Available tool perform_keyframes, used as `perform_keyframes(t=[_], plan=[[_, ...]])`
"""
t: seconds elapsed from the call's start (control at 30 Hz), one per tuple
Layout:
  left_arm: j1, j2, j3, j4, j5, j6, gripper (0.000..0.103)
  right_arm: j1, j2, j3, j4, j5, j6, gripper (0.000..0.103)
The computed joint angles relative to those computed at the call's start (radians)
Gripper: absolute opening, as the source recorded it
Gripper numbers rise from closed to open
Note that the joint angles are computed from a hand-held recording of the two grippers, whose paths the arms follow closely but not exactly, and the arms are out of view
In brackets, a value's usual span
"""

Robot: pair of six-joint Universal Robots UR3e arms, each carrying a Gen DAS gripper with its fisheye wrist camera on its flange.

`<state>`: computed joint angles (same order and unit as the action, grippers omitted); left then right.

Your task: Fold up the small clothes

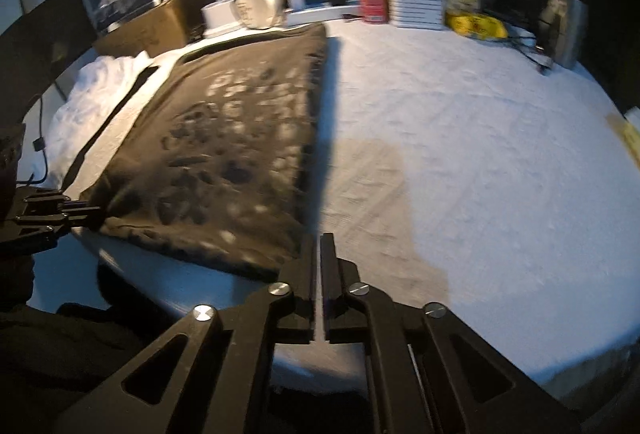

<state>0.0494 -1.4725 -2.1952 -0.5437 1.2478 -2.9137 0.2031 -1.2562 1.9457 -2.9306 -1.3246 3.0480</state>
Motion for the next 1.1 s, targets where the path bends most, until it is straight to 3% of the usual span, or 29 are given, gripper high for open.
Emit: perform_keyframes(t=[0.07,0.1,0.27,0.4,0.53,0.73,1.1], plan=[[0.009,0.001,0.018,-0.04,-0.014,-0.002,0.01,0.021,0.038,-0.051,0.024,-0.004,0.004,0.041],[0.018,0.005,0.049,-0.102,-0.028,-0.005,0.01,0.027,0.046,-0.063,0.031,-0.004,0.006,0.044],[0.007,0.032,0.122,-0.155,-0.035,0.014,0.011,0.038,0.08,-0.152,0.089,-0.029,-0.006,0.044],[0.017,-0.038,0.196,-0.13,-0.018,-0.045,0.033,0.024,0.099,-0.213,0.117,-0.025,-0.009,0.044],[0.016,-0.123,0.291,-0.155,-0.001,-0.084,0.033,0.016,0.127,-0.298,0.167,-0.019,-0.012,0.044],[-0.043,-0.281,0.472,-0.173,0.132,-0.163,0.033,0.003,0.184,-0.444,0.239,-0.013,-0.038,0.044],[0.003,-0.466,0.687,-0.203,0.165,-0.276,0.033,-0.036,0.369,-0.777,0.398,0.005,-0.033,0.044]])
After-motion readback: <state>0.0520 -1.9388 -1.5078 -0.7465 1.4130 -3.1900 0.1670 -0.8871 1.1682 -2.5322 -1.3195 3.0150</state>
